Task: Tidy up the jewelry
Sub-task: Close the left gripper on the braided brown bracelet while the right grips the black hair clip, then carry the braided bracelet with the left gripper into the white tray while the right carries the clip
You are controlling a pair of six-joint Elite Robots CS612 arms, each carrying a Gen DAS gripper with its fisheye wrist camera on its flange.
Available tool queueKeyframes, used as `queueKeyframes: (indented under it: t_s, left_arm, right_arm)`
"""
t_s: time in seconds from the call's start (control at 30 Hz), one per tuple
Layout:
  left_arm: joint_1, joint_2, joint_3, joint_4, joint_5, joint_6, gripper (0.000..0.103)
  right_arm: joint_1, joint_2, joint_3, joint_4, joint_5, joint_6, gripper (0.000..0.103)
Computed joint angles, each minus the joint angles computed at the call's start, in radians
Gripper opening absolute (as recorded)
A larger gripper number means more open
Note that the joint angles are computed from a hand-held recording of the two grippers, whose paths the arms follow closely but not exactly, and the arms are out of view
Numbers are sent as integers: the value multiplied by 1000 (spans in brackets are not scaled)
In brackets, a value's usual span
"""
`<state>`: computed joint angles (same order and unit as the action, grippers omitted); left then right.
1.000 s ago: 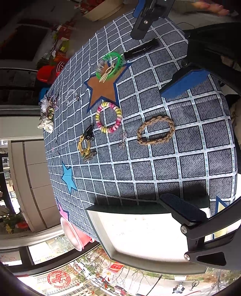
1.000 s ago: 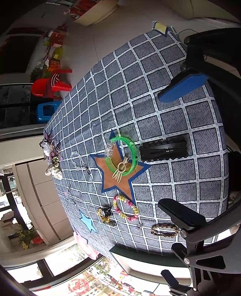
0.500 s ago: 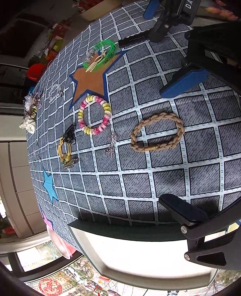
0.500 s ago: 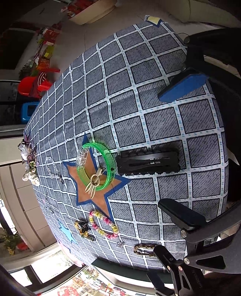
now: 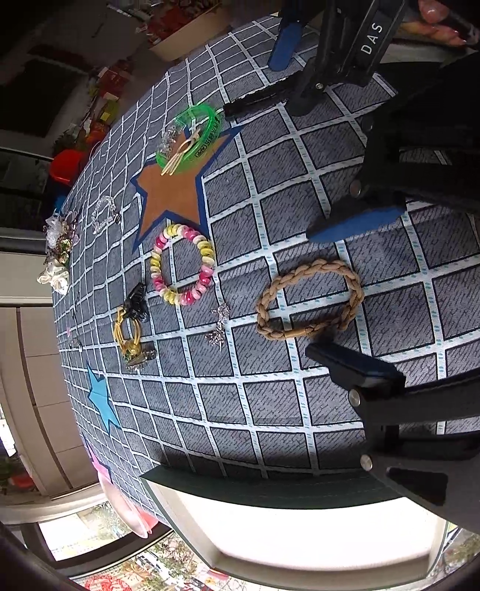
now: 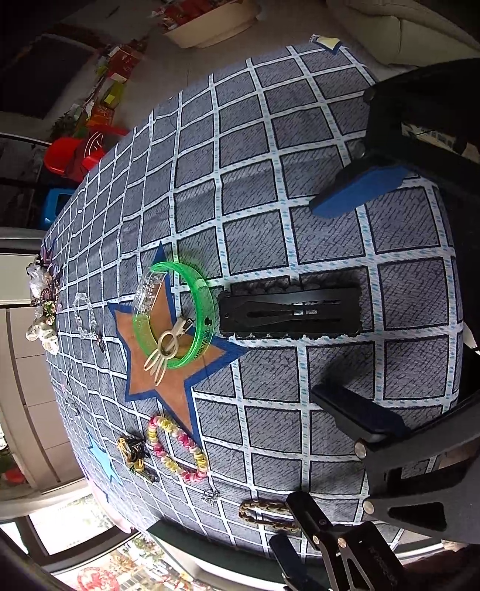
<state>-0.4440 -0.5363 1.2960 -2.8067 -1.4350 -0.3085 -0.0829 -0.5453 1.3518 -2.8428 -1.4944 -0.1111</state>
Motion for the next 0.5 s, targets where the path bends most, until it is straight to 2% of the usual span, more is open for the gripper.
queueKeyframes:
  t_s: [0.03, 0.07, 0.1, 0.13, 0.2, 0.37, 0.5]
  left_arm:
    - [1, 0, 1, -7, -10, 7, 30]
    - [3, -1, 1, -13, -24, 10, 24]
    - [7, -1, 2, -19, -47, 7, 20]
    - [12, -2, 4, -27, -72, -1, 20]
    - [17, -7, 14, -46, -102, -14, 20]
    - [25, -18, 31, -83, -108, -13, 20]
    - [30, -26, 40, -111, -106, -12, 20]
  right_arm:
    - [0, -3, 4, -4, 2, -1, 72]
    - [-1, -5, 6, -8, 7, -2, 60]
    - [-3, -6, 7, -13, 12, -1, 43]
    - [-5, -6, 8, -16, 21, 2, 34]
    - [-13, -5, 6, -15, 51, 20, 32]
    - [-37, -8, 14, -16, 155, 71, 32]
    - [-39, -17, 22, -26, 182, 75, 32]
